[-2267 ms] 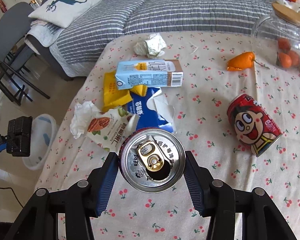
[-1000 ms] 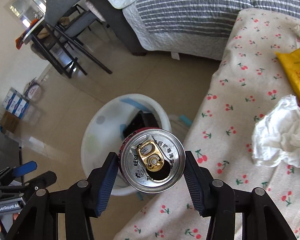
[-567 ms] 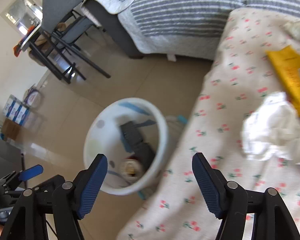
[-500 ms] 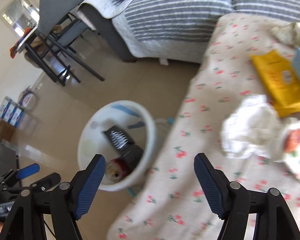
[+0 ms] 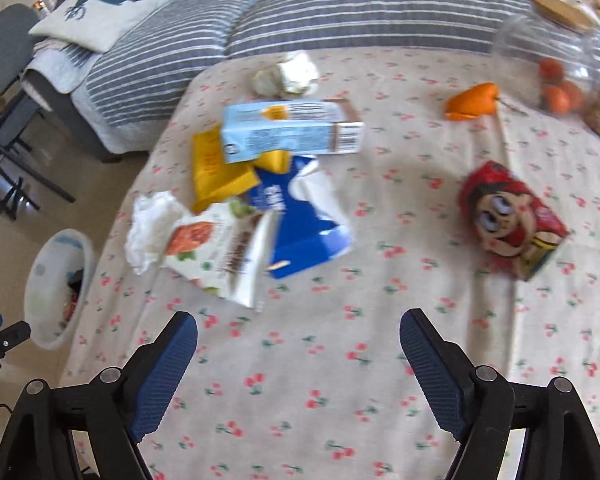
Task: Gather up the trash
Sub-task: 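Grasp the white snack bag with the left gripper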
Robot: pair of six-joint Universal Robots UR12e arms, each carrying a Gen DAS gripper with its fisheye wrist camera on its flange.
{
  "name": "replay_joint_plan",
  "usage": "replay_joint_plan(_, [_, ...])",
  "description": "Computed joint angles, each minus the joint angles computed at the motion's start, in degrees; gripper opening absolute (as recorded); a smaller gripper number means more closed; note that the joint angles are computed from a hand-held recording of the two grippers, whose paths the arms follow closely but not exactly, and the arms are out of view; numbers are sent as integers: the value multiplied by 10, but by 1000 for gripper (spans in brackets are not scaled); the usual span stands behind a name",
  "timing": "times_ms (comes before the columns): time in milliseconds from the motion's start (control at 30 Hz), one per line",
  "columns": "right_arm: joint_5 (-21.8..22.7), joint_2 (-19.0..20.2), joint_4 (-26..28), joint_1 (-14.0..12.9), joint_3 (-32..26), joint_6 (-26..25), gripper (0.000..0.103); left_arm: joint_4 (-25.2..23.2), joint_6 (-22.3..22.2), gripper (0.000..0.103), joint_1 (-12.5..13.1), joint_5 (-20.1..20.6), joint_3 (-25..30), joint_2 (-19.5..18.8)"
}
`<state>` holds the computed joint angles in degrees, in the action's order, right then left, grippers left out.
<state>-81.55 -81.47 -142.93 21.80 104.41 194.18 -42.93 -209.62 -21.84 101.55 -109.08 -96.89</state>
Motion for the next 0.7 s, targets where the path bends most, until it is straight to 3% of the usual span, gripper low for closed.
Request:
replay_joint_plan(167, [-17, -31, 15, -36, 30, 14, 87, 23, 31, 99, -23, -2, 50, -53])
replay_joint_plan(367, [-23, -57, 32, -69, 57, 8, 87, 56, 24, 98, -34, -35, 89, -95])
replay_joint_plan(567, [-34, -76, 37, -98, 78, -6, 87, 63, -9, 73, -34, -66, 110, -122])
replay_joint_plan(633, [-38, -80, 37, -107, 83, -7, 87, 64, -14, 54, -32, -80, 114, -127])
replay_joint_plan(700, [-39, -82, 36, -114, 87, -6, 87, 63, -16, 41, -33, -83, 119, -132])
